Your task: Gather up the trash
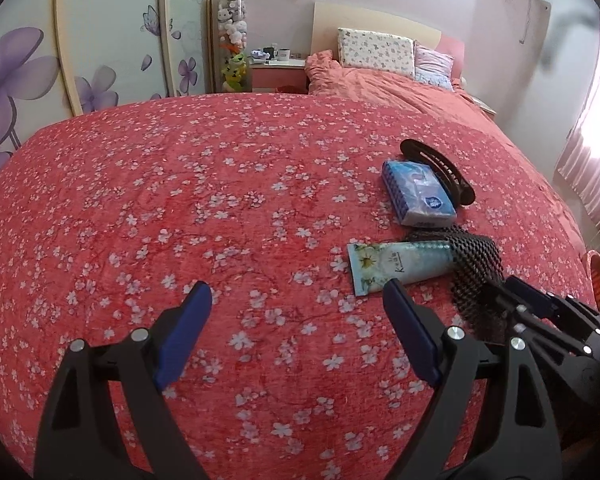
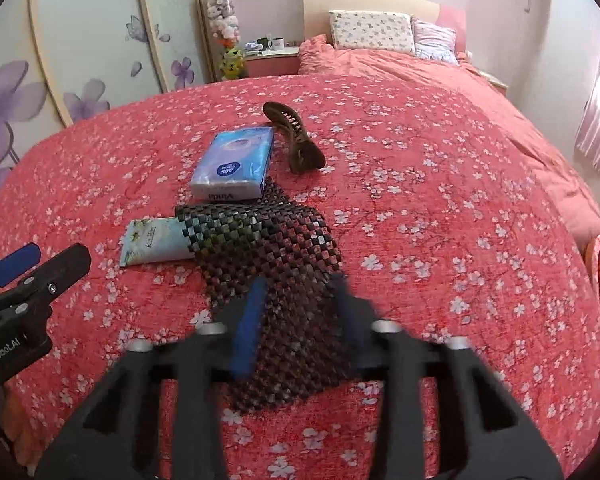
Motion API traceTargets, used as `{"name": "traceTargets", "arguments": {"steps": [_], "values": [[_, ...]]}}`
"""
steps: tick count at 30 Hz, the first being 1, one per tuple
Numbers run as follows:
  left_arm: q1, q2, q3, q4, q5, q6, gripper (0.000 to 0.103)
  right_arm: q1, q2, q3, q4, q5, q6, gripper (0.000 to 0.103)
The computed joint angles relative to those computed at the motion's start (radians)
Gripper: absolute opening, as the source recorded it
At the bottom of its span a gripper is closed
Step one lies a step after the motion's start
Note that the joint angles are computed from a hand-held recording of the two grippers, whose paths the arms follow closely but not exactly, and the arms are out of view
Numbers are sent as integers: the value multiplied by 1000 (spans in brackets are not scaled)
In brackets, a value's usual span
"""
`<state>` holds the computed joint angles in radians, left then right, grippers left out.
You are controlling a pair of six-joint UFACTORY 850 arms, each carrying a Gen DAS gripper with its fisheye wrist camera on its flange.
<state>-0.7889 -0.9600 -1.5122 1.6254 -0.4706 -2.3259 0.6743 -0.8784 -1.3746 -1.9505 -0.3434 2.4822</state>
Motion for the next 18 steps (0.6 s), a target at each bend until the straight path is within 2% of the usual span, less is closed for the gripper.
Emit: {"name": "traceTargets", "arguments": {"steps": [1, 2, 10, 14, 18], "values": [[0, -3, -2, -6, 2, 6, 85, -2, 1, 4, -39, 6, 36, 9], [-1, -6, -5, -14, 3, 13, 85, -3, 5, 10, -47, 4, 47, 7], [-7, -20, -20, -47, 9, 44, 85, -26, 60, 94, -193, -42, 222, 6], [-14, -28, -35, -66, 10, 70, 85, -50, 82, 131, -157, -80, 223, 6], [-19, -35, -51, -84, 11, 96, 85, -86, 94, 155, -11, -123, 173, 6]]}}
